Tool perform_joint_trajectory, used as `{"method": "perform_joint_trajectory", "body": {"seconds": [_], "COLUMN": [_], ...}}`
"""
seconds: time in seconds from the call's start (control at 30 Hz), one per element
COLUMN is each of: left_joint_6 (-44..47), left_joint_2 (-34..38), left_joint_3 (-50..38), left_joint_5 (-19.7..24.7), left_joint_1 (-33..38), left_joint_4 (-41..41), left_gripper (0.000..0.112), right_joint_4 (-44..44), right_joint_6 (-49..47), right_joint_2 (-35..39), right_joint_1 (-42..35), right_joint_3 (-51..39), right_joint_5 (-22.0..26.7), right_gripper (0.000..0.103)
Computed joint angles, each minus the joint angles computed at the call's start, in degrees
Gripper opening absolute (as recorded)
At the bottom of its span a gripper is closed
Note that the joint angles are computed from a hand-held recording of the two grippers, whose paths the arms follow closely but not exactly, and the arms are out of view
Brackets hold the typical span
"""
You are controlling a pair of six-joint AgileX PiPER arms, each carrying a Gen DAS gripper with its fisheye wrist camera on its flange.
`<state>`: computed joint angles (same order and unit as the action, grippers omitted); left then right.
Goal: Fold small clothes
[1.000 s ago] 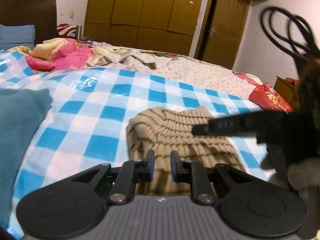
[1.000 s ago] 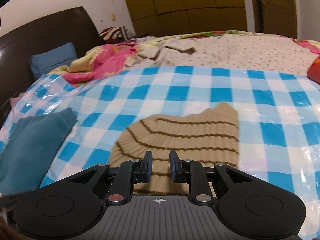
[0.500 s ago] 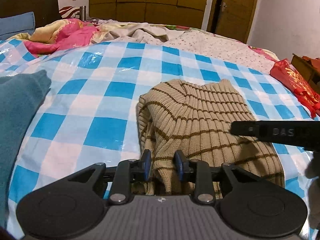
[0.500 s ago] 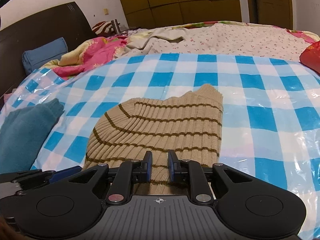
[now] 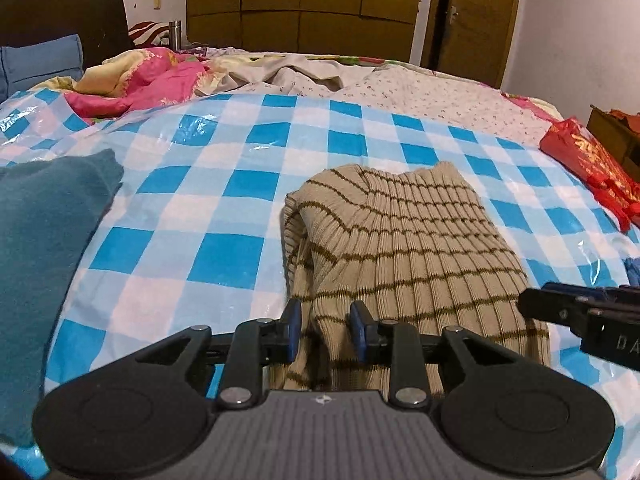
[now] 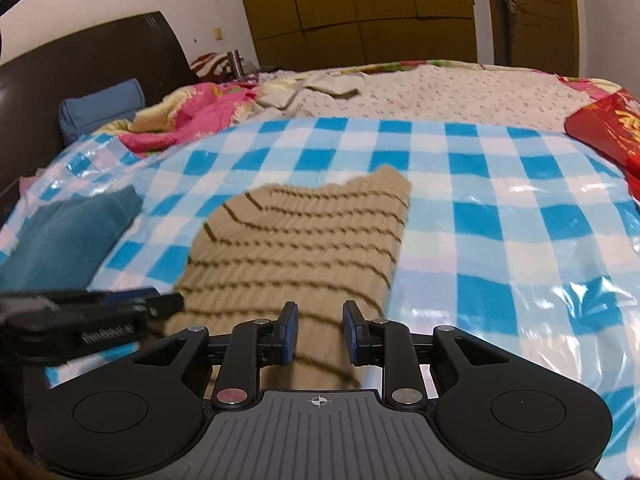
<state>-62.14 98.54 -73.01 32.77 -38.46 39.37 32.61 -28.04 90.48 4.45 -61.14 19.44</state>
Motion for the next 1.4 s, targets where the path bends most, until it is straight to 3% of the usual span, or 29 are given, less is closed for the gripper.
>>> {"method": "perform_joint_trajectory", "body": {"seconds": [0.17, 0.47, 0.77, 0.93, 1.07, 1.4], "left_joint_6": [1.4, 2.9, 0.0, 0.7, -0.6, -6.1], "left_joint_2": [1.0, 1.8, -1.2, -1.5, -3.5, -8.3], "left_joint_3": [-0.4, -0.5, 1.5, 2.2, 4.6, 12.0], "left_joint_5": [1.4, 2.7, 4.4, 6.2, 5.7, 5.4], "left_joint_1": [-0.8, -1.1, -3.7, -4.5, -4.7, -10.7], "left_joint_4": [-0.9, -1.2, 1.3, 0.8, 0.8, 0.1], "left_gripper": [0.04, 0.04, 0.04, 0.04, 0.04, 0.044], "right_joint_4": [4.3, 6.2, 10.7, 1.0, 3.9, 6.1], "right_joint_6": [-3.5, -4.1, -7.8, 1.4, 0.3, -0.7], "right_joint_2": [-0.1, 0.2, -5.2, -5.9, -6.9, -11.9], "right_joint_1": [-1.3, -1.8, -3.2, -1.5, -2.7, -2.1], "right_joint_3": [2.1, 2.3, 6.1, 7.1, 8.4, 16.4], "right_joint_5": [-0.8, -0.4, 0.8, 0.6, 1.8, -0.2], "right_gripper": [0.031, 0.031, 0.032, 0.032, 0.032, 0.032]}}
